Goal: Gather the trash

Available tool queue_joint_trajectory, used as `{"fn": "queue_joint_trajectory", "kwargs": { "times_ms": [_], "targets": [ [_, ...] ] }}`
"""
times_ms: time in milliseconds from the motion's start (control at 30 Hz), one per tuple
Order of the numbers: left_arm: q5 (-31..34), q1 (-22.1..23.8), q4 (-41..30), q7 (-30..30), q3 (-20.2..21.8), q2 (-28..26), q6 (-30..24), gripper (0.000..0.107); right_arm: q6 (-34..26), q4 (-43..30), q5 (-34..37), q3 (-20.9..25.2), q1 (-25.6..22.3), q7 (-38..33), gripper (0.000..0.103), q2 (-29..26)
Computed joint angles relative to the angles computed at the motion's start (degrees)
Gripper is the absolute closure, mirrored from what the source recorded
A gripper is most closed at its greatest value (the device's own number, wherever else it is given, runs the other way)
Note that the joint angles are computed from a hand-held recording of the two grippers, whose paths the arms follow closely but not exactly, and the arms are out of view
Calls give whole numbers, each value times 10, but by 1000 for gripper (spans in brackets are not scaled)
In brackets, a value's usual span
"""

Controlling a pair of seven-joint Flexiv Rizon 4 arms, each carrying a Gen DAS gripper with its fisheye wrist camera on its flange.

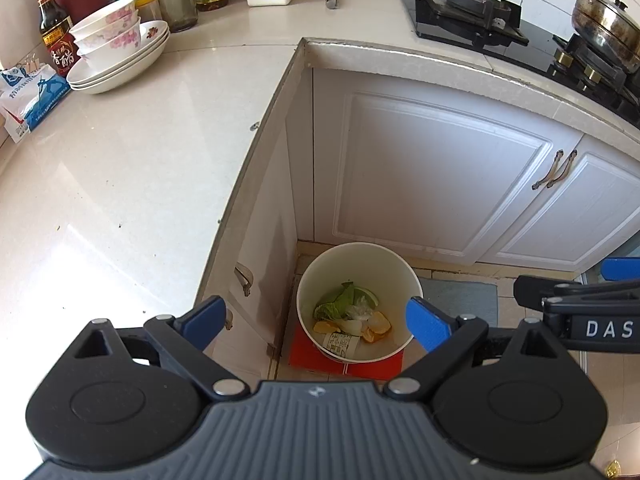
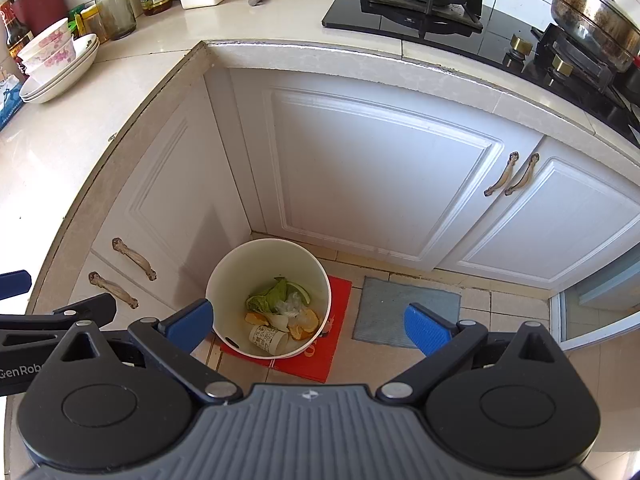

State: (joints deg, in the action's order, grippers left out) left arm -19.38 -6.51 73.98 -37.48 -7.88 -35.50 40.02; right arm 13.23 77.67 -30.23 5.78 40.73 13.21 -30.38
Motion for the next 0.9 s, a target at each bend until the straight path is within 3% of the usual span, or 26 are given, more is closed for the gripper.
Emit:
{"fn": "queue_joint_trajectory", "kwargs": {
  "times_ms": [900],
  "targets": [
    [5,-2,-14,-10,2,-6,-11,11,3,1,-3,0,0,-1,0,1]
  ]
}}
